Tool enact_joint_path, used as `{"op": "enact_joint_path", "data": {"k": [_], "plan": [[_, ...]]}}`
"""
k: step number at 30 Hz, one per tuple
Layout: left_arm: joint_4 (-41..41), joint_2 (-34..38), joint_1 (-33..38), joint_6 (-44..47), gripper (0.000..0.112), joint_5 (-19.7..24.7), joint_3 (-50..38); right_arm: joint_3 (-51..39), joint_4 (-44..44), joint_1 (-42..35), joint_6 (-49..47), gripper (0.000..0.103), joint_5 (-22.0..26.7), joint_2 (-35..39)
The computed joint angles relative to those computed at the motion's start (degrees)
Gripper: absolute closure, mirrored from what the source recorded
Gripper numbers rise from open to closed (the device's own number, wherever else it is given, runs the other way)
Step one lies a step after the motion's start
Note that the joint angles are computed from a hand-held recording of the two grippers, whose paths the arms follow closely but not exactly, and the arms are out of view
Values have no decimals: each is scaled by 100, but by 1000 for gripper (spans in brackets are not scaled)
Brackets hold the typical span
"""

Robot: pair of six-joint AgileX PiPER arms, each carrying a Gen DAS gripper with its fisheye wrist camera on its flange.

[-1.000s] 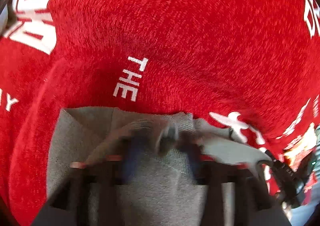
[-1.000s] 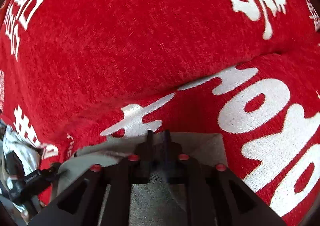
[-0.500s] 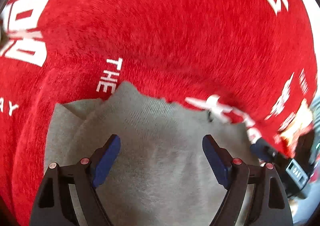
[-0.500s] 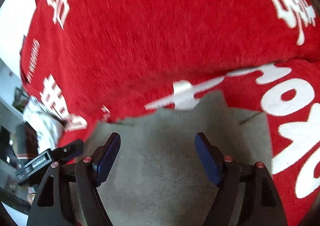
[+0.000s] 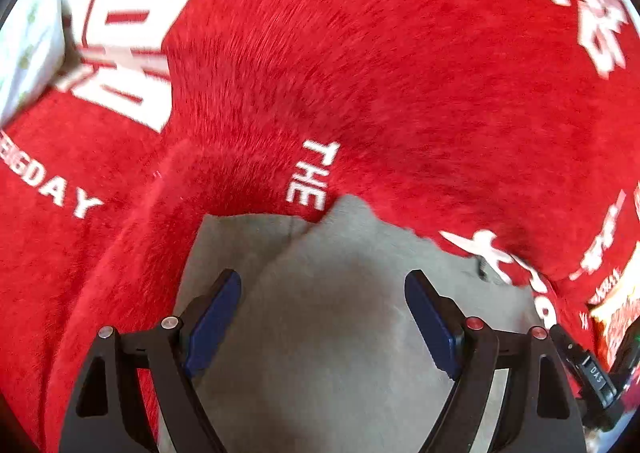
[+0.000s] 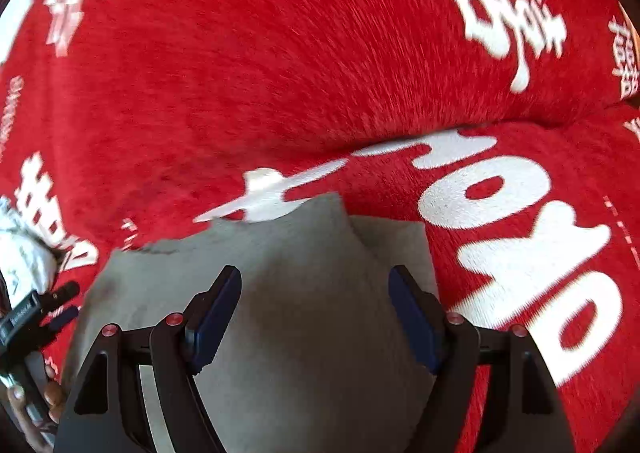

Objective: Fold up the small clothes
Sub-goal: 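Open both grippers and move them over the folded sweater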

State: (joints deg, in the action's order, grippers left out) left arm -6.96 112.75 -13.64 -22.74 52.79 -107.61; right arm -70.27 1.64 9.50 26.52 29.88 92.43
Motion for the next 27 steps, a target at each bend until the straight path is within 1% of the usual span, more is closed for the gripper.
{"op": "enact_joint_path", "data": {"k": [2,4,5,7,9,10,12,13,15,17,18,19,20,24,26,27], "plan": [[278,-471,-247,-9,27,-228,564,443,-410,285,384,23,-212,-434],[418,-860,-542,-67,27,-463,1103,770,-977,695,1011,23,-281,-723],[538,-940,-697,-159,27,-506,1234,824,-1271,882,1314,23,-260,-764],[912,-1065,-1021,-356,27,-531,1479,884,-1868,1330,1839,23,-88,-781],[1366,-1069,-1314,-630,27,-459,1616,919,-2174,1636,2085,24,36,-763],[1535,-1073,-1408,-729,27,-466,1714,946,-2579,1836,2318,24,188,-754],[2032,-1071,-1555,-997,27,-502,1929,1105,-3263,2062,2719,24,310,-776],[2302,-1102,-1616,-1104,27,-531,2052,1175,-3535,2128,2900,24,449,-834],[2539,-1270,-1658,-1189,27,-669,2323,1256,-3504,2015,2905,24,527,-963],[2416,-1415,-1590,-1130,27,-622,2411,1379,-3281,1883,2850,24,567,-1186],[2402,-1503,-1580,-1177,27,-570,2443,1390,-3298,1909,2965,23,688,-1266],[2437,-1586,-1612,-1275,27,-503,2467,1380,-3523,2073,3308,23,991,-1351],[2422,-1678,-1629,-1328,27,-502,2522,1403,-3667,2171,3494,23,1083,-1398],[2301,-2008,-1787,-1383,27,-618,2827,1565,-4252,3009,4237,23,1277,-1644],[2467,-2155,-1977,-1563,27,-678,3048,1617,-4597,3572,4640,22,1397,-1580],[2551,-2215,-2058,-1654,27,-703,3153,1607,-4647,3714,4694,22,1422,-1533]]}}
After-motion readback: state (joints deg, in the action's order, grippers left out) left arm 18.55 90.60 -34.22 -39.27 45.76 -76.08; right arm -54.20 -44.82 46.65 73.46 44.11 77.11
